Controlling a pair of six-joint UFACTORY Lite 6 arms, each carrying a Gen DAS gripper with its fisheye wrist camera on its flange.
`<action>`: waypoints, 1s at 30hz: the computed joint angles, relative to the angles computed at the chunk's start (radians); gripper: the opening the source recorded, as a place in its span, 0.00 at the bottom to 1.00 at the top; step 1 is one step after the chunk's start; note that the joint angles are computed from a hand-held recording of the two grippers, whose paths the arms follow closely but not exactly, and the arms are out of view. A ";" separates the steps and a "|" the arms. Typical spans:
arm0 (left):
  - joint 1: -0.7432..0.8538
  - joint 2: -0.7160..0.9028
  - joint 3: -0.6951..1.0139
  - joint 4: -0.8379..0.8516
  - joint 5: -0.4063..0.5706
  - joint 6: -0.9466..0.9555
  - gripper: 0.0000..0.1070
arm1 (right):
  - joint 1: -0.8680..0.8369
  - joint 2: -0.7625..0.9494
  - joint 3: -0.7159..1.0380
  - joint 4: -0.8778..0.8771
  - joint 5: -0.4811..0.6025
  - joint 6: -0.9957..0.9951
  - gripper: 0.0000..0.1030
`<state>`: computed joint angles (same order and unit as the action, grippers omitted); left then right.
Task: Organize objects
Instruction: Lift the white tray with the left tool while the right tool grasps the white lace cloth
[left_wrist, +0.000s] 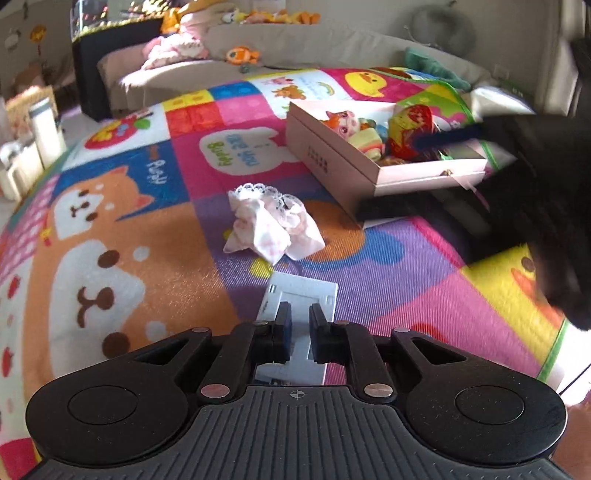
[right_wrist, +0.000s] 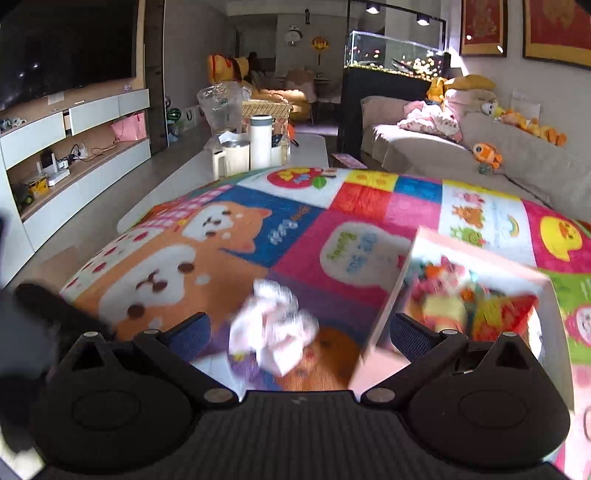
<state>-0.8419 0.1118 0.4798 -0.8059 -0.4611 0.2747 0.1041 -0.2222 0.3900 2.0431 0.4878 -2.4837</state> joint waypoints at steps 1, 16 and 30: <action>0.001 -0.004 0.007 -0.018 0.011 0.002 0.13 | -0.064 -0.033 -0.046 -0.065 0.030 0.009 1.00; -0.218 0.322 0.377 -0.187 0.104 0.203 0.55 | -0.622 0.397 -0.040 0.156 0.216 -0.474 1.00; -0.357 0.154 0.208 -0.592 -0.246 0.433 0.67 | -0.805 0.495 0.076 -0.171 0.326 -0.152 1.00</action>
